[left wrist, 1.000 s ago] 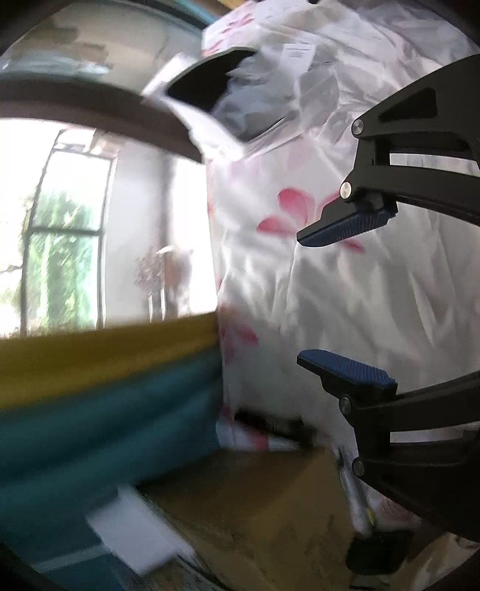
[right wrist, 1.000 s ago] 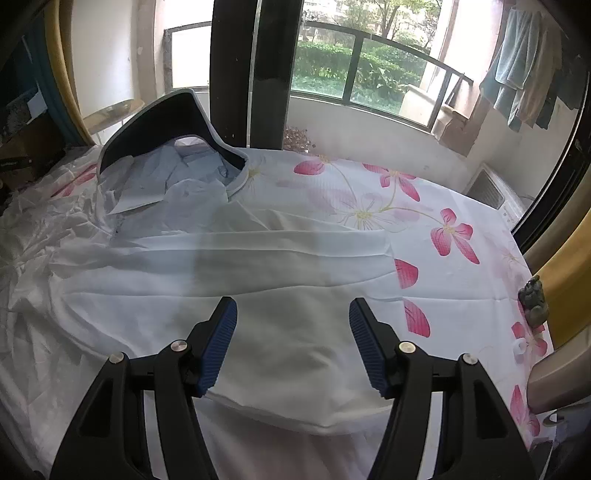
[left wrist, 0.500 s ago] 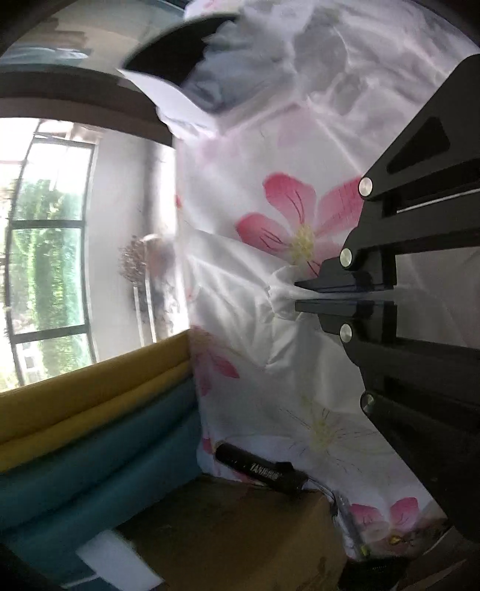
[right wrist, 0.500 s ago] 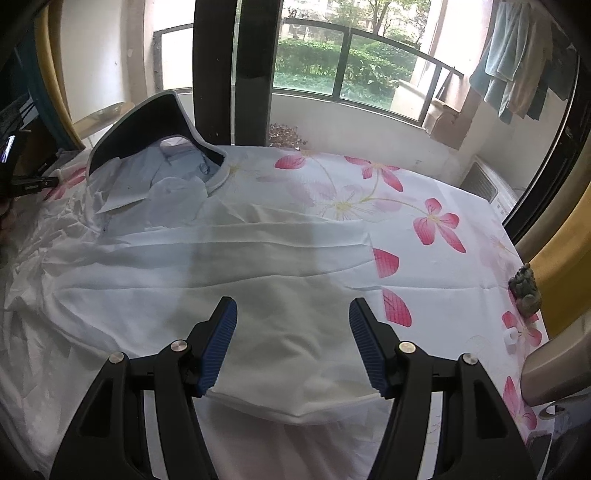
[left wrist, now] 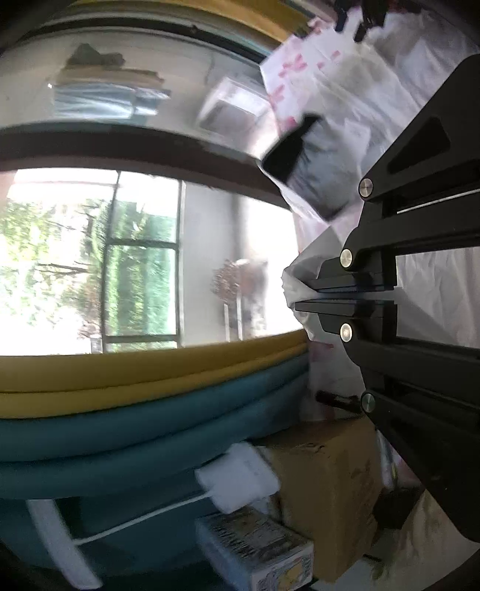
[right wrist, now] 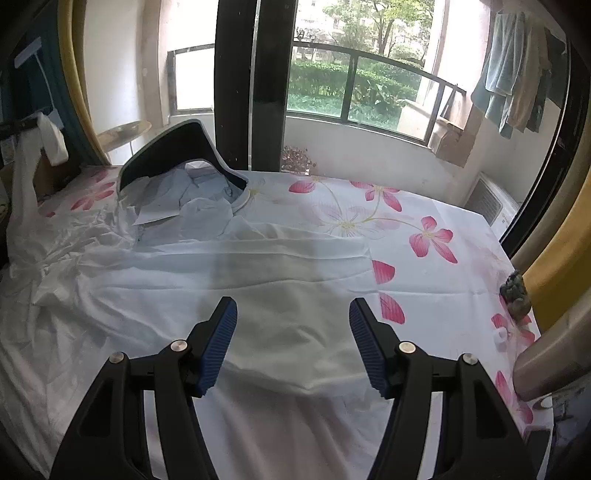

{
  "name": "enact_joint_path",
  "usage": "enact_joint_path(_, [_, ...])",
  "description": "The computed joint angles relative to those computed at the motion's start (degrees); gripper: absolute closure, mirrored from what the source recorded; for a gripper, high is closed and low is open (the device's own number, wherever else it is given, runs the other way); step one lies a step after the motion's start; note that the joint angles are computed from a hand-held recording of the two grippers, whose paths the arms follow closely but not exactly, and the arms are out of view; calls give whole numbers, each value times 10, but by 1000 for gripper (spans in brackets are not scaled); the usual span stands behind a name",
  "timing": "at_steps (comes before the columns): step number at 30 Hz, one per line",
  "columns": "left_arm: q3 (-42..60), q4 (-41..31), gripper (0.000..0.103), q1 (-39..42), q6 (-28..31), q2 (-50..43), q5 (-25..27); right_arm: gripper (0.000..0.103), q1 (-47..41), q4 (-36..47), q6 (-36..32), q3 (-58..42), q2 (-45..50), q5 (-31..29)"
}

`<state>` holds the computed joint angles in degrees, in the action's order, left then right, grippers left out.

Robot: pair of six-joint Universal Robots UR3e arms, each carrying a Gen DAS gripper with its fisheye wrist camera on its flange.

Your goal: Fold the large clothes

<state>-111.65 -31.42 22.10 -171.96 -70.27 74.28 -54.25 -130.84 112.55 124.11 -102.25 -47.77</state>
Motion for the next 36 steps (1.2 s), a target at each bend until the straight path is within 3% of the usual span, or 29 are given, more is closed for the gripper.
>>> enact_joint_path(3, [22,-27,100,-23,-10,28,1,40,-25,38,-29,-4,-9,16])
enact_joint_path(8, [74,-4,100,-152,-50,-8,77,40,-69,109,-85,-16,-21,43])
enact_joint_path(10, [105,5,100,-218,-68,-41,117,40,-83,131,-107,-21,-20,50])
enact_joint_path(19, [240,28,99,-399,-110,-222,204,40,-141,193,-172,-53,5,76])
enact_joint_path(27, [351,23,99,-478,-142,-389,204,40,-165,200,-189,-80,45,75])
enact_joint_path(31, [400,19,99,-490,-160,-465,170,40,-168,180,-180,-90,68,67])
enact_joint_path(32, [418,5,99,-488,-171,-488,141,40,-168,171,-174,-94,76,65])
enact_joint_path(33, [433,-8,97,-487,-181,-505,120,40,-167,164,-170,-95,80,62])
enact_joint_path(35, [453,-25,77,-490,-196,-534,88,40,-165,150,-160,-101,92,57])
enact_joint_path(36, [456,-31,56,-492,-197,-543,73,40,-163,141,-154,-101,96,54])
